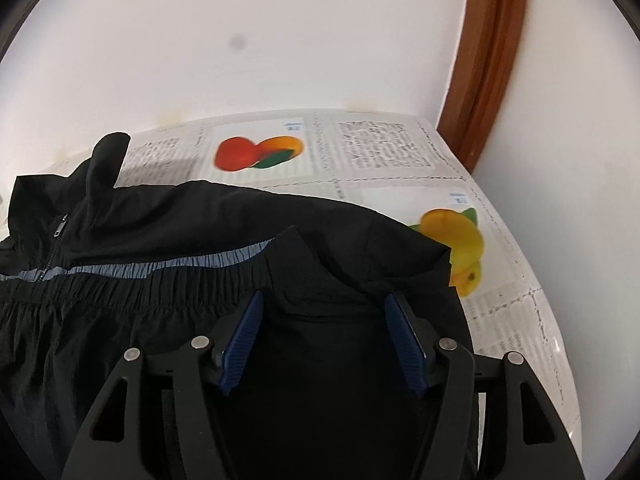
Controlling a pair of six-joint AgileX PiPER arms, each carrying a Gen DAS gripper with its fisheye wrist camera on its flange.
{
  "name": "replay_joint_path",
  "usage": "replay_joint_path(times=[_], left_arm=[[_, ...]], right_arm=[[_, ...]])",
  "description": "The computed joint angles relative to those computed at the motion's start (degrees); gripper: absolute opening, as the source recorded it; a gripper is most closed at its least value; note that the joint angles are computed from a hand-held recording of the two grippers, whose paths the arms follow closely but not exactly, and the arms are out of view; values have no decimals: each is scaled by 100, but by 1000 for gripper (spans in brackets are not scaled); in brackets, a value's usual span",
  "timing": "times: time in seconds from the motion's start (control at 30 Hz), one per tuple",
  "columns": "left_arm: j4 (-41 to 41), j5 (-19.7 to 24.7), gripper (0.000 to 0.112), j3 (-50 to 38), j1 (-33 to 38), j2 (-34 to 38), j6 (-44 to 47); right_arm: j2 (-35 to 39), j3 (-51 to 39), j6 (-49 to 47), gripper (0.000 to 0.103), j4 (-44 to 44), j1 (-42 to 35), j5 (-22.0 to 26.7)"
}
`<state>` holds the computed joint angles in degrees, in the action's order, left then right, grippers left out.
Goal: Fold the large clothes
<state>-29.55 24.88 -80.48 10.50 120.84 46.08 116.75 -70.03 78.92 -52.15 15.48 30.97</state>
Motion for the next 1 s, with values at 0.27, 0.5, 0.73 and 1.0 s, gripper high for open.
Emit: replay_joint_path(times=[0.27,0.5,0.73,1.0], left_arm=[[-108,402,88,236,261,-410,265],[-762,765,88,949,1011,-1140,1347],[-1178,1244,87,1481,1963,-1789,2538],[-1322,2044,88,1739,3076,-2136,3311]], right_arm=[[-1138,523,785,62,-146,1032,577],[-427,-680,297,64,791,2757,977],[633,-1637,609,64,1097,3292,2022],[-243,-393,1926,64,1132,4448,2213]])
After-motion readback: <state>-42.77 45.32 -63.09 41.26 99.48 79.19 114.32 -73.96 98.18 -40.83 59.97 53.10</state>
